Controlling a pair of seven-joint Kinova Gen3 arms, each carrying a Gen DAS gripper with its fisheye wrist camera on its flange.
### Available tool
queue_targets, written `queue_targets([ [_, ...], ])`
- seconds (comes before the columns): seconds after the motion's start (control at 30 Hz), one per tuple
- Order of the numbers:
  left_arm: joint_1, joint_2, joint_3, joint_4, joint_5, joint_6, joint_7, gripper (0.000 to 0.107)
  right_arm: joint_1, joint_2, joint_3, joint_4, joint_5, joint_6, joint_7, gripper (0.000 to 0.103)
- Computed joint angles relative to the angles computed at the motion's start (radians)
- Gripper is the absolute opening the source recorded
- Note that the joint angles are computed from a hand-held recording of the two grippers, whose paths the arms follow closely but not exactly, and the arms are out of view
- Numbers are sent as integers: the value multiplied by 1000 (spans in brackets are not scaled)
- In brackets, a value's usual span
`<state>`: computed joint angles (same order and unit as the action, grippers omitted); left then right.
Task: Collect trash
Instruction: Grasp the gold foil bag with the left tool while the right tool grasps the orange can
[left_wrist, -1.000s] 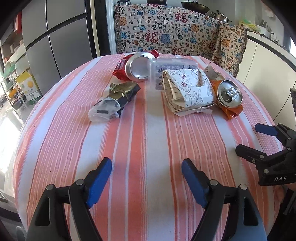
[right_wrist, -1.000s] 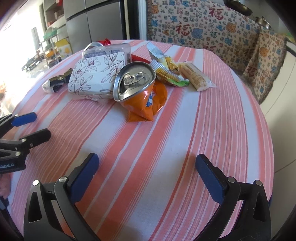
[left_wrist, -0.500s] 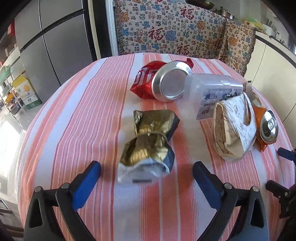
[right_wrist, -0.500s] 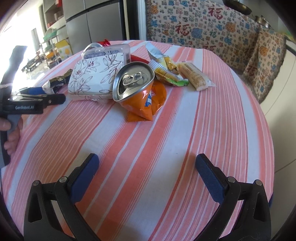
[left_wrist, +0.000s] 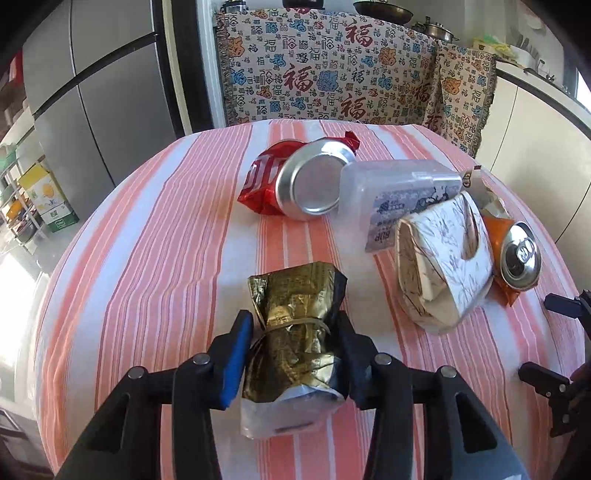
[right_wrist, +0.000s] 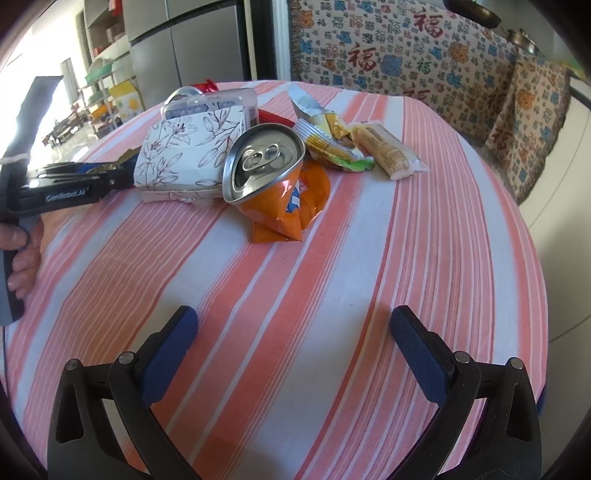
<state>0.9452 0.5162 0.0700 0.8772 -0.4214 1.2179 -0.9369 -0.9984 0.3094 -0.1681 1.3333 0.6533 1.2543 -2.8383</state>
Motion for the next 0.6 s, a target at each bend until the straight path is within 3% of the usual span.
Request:
queue_targets([
  [0.23,59,-76,20,125,-32,-25,155,49,2,-3,-1,4,0,-3,0,102],
  [0.3,73,-64,24,116,-63,-8,157,64,3,-4,-1,6,0,-3,1,102],
  [0.47,73,-30,23,66,-70,39,140,86,5,-10,-2,16,2,-5,-3,102],
  [0.6,70,-29,22,67,-67,34,137,88,5,-10,-4,15,6,1,-4,103],
])
